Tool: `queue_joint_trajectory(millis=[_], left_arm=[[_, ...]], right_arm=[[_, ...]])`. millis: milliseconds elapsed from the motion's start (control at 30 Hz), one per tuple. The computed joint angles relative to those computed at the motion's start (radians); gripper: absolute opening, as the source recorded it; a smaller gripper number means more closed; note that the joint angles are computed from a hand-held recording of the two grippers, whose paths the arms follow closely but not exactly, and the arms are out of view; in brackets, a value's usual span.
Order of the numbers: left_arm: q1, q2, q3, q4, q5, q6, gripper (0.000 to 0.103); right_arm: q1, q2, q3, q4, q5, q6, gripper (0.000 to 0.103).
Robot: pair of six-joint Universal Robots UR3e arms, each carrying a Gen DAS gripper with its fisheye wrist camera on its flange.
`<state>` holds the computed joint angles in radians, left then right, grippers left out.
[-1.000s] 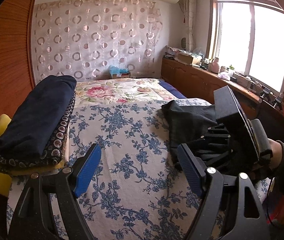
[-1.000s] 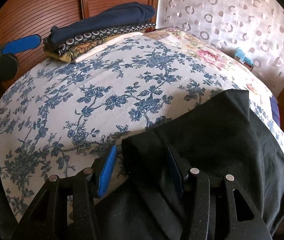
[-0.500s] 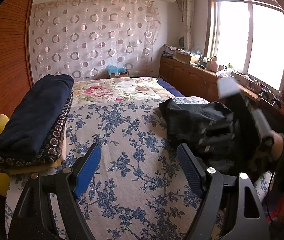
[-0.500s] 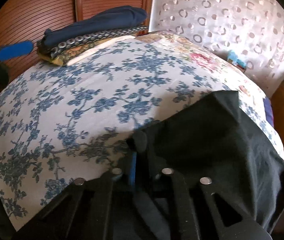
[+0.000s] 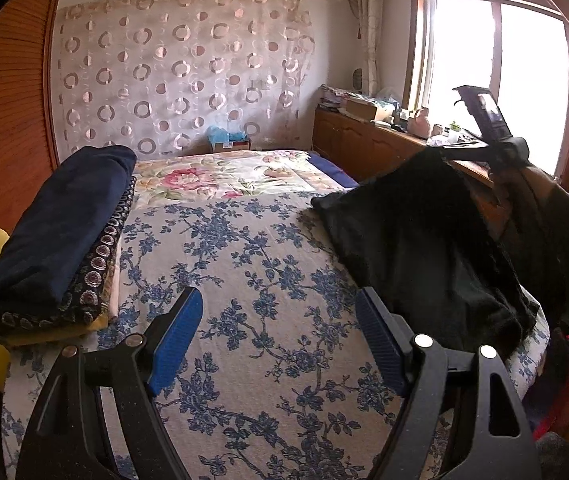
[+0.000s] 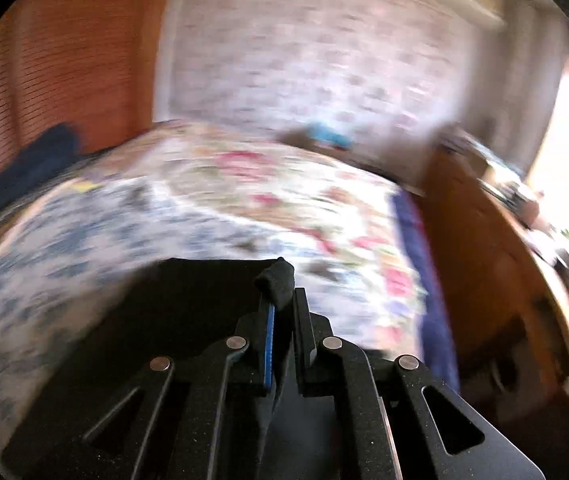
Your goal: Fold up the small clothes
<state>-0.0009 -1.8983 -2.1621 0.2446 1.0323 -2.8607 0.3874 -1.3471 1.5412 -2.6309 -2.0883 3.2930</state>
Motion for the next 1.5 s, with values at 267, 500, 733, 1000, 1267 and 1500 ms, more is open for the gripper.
queue_joint_trajectory(millis=[267, 500, 733, 1000, 1267, 1500], left_arm=[[-0.041, -0.013, 0.023, -0.03, 0.009, 0.007, 0.079], [-0.108, -0.028, 0.039, -0.059, 0.022, 0.022, 0.079], [-0.174, -0.05, 0.068, -0.108, 0.038, 0.033, 0.079], [-0.239, -0.075, 0.094, -0.155, 0.069, 0.048, 0.079], [-0.262, -0.083, 0.101, -0.197, 0.083, 0.061, 0.079], [-0.266, -0.077, 0.101, -0.247, 0.075, 0.078, 0.079]], right_arm=[[-0.079, -0.059, 0.096, 0.052, -0.048, 0.102, 0.037], [-0.002, -0.281, 0.404, -0.041, 0.05, 0.133, 0.038], [0.226, -0.474, 0.615, 0.029, 0.016, 0.306, 0.038], [0.436, -0.623, 0.694, 0.196, -0.054, 0.53, 0.037], [0.528, -0.622, 0.607, 0.38, -0.091, 0.605, 0.029], [0.573, -0.635, 0.554, 0.482, -0.156, 0.621, 0.007]])
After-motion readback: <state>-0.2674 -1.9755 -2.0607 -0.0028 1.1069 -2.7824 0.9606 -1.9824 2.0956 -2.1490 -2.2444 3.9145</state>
